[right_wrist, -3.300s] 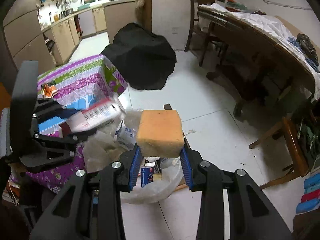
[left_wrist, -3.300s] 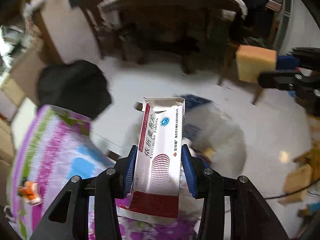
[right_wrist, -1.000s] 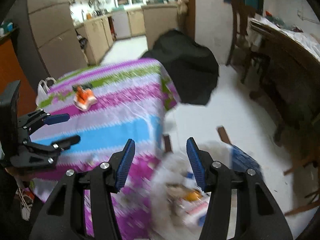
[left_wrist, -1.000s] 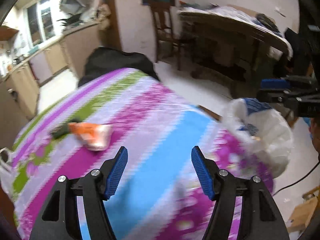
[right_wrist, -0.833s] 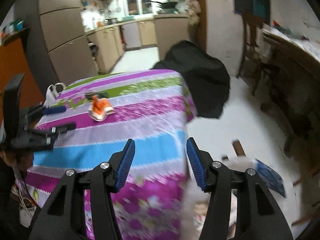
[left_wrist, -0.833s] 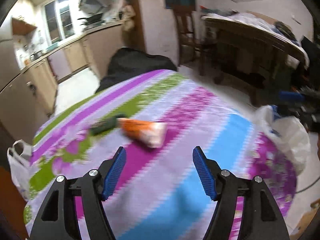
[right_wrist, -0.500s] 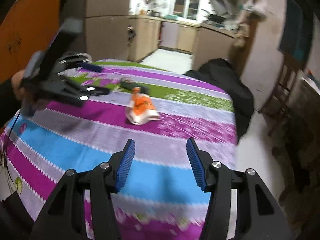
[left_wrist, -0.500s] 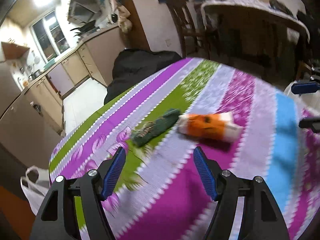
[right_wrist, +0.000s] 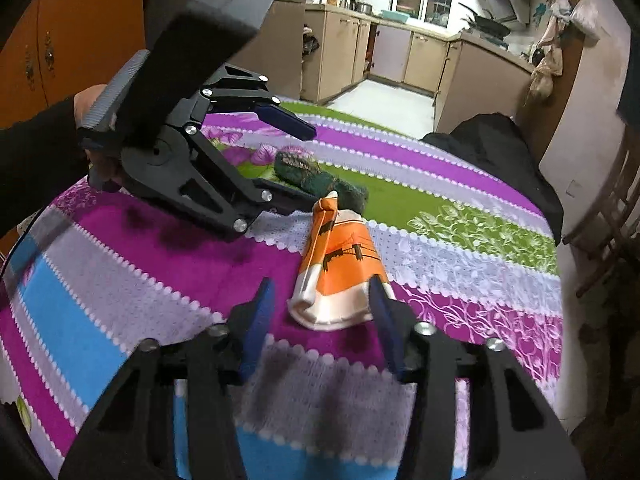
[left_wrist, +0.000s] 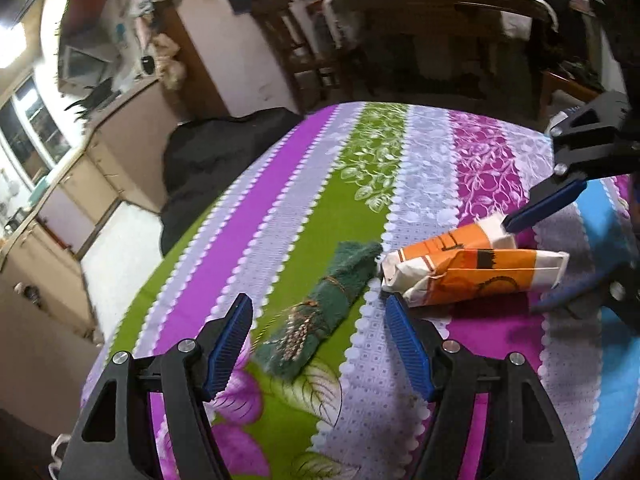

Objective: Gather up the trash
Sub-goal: 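Grasp the green scrubber with the left gripper while the right grasps the orange tube, then carry the scrubber and orange tube over the trash bag with both grippers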

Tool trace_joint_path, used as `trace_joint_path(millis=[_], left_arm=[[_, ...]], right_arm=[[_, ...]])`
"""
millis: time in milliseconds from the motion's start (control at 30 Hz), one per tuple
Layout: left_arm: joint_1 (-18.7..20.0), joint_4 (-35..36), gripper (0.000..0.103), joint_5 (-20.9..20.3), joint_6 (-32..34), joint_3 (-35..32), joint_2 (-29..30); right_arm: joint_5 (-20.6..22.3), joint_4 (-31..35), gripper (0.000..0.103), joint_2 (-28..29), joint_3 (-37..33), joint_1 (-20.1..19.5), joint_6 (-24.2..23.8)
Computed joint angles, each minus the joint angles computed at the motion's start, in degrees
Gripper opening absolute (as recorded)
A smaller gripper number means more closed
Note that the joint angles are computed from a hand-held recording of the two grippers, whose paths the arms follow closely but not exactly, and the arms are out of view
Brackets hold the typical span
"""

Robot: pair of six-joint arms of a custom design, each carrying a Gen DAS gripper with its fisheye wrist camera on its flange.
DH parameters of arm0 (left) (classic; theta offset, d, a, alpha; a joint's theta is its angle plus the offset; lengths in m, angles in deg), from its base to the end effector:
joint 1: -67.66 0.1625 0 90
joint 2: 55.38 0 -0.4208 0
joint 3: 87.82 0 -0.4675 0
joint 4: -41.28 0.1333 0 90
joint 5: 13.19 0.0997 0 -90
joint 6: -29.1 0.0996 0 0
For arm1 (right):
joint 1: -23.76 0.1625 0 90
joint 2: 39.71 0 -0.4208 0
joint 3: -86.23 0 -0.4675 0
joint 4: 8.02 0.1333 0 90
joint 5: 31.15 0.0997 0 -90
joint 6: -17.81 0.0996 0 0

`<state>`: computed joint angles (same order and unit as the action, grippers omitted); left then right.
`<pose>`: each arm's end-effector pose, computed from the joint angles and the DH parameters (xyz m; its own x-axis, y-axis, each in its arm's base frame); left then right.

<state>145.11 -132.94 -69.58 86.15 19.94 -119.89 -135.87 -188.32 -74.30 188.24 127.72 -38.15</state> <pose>0.0424 -0.6767 0.2248 -0.3474 0.5242 -0.7775 0.8376 0.5463 -0.0059 0.2629 -0.6098 -0.0803 -0.3546 -0.8178 0.4532 -0.9219 0.3866 -0.0237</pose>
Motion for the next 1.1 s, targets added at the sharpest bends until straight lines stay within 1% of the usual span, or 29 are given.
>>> trace_joint_path(millis=[33, 67, 100, 133, 167, 200, 233, 267, 333, 400, 467, 567, 700, 733, 767, 867, 900, 967, 1033, 1100], left_arm=[[0.3, 0.5, 0.067, -0.1, 0.1, -0.3, 0.3], [0.5, 0.5, 0.063, -0.9, 0.1, -0.4, 0.4], [0.9, 0.5, 0.056, -2.2, 0.3, -0.6, 0.5], [1.0, 0.4, 0.053, -2.8, 0.3, -0.8, 0.8], [1.1, 0.2, 0.043, -3.3, 0.5, -0.7, 0.9], [1.2, 0.3, 0.035, -3.7, 0.1, -0.9, 1.1], [1.1, -0.5, 0.034, -3.2, -0.3, -0.9, 1.5], [1.0, -0.8, 0.03, -2.9, -0.6, -0.6, 1.3], [0.6, -2.5, 0.026, -1.6, -1.4, 0.1, 1.4], [-0.1, -4.8, 0.018, 0.2, -2.7, 1.5, 1.0], [-1.1, -6.7, 0.017, 1.9, -5.5, 3.6, -0.4], [-3.2, -9.5, 0.017, 5.0, -11.7, 8.5, -3.8], [-7.8, -15.9, 0.016, 12.9, -17.1, 17.1, -7.7], [-9.3, -17.2, 0.016, 15.5, -18.6, 19.1, -8.2], [-10.9, -18.1, 0.016, 18.2, -20.8, 21.3, -8.9], [-15.0, -15.3, 0.016, 23.9, -29.9, 26.1, -11.5], [-17.0, -13.8, 0.016, 27.0, -34.3, 28.1, -12.3], [-19.6, -9.0, 0.016, 29.0, -42.6, 30.9, -14.8], [-22.9, -2.9, 0.016, 31.9, -52.4, 33.6, -16.8], [-25.6, 1.9, 0.016, 33.2, -59.1, 35.6, -18.1]], right_arm=[[-0.2, 0.9, 0.029, 0.4, -0.6, -0.1, 0.2], [-0.4, 1.3, 0.026, 0.7, -1.0, -0.2, 0.3], [-0.5, 1.3, 0.021, 0.9, -1.0, -0.3, 0.4], [-0.4, 1.2, 0.015, 1.0, -1.0, -0.4, 0.6], [-0.3, 1.9, 0.012, 1.0, -1.2, -0.4, 1.3], [-0.4, 2.2, 0.009, 1.0, -1.3, -0.4, 1.9], [0.0, 2.2, 0.007, 0.9, -1.2, -0.4, 2.3], [0.5, 2.3, 0.007, 0.6, -1.0, -0.5, 3.0], [0.9, 2.4, 0.006, 0.2, -0.7, -0.5, 3.9], [2.4, 2.8, 0.006, -1.3, 0.6, -0.8, 5.6], [3.9, 3.3, 0.005, -3.4, 2.4, -1.1, 6.8], [6.1, 3.3, 0.005, -6.6, 5.7, -1.3, 8.3], [7.0, 3.2, 0.005, -11.1, 11.0, -1.3, 10.2], [7.0, 2.9, 0.005, -11.8, 12.3, -1.3, 10.3], [6.8, 2.5, 0.005, -13.2, 14.1, -1.1, 10.4], [7.0, 2.1, 0.005, -16.3, 18.6, -0.7, 11.7], [6.9, 1.8, 0.005, -17.1, 19.8, -0.5, 12.0], [7.0, 1.5, 0.005, -19.0, 22.6, -0.2, 12.7], [7.3, 1.5, 0.005, -20.7, 24.9, -0.3, 12.8], [7.0, 1.7, 0.005, -23.0, 27.2, -0.4, 13.0]])
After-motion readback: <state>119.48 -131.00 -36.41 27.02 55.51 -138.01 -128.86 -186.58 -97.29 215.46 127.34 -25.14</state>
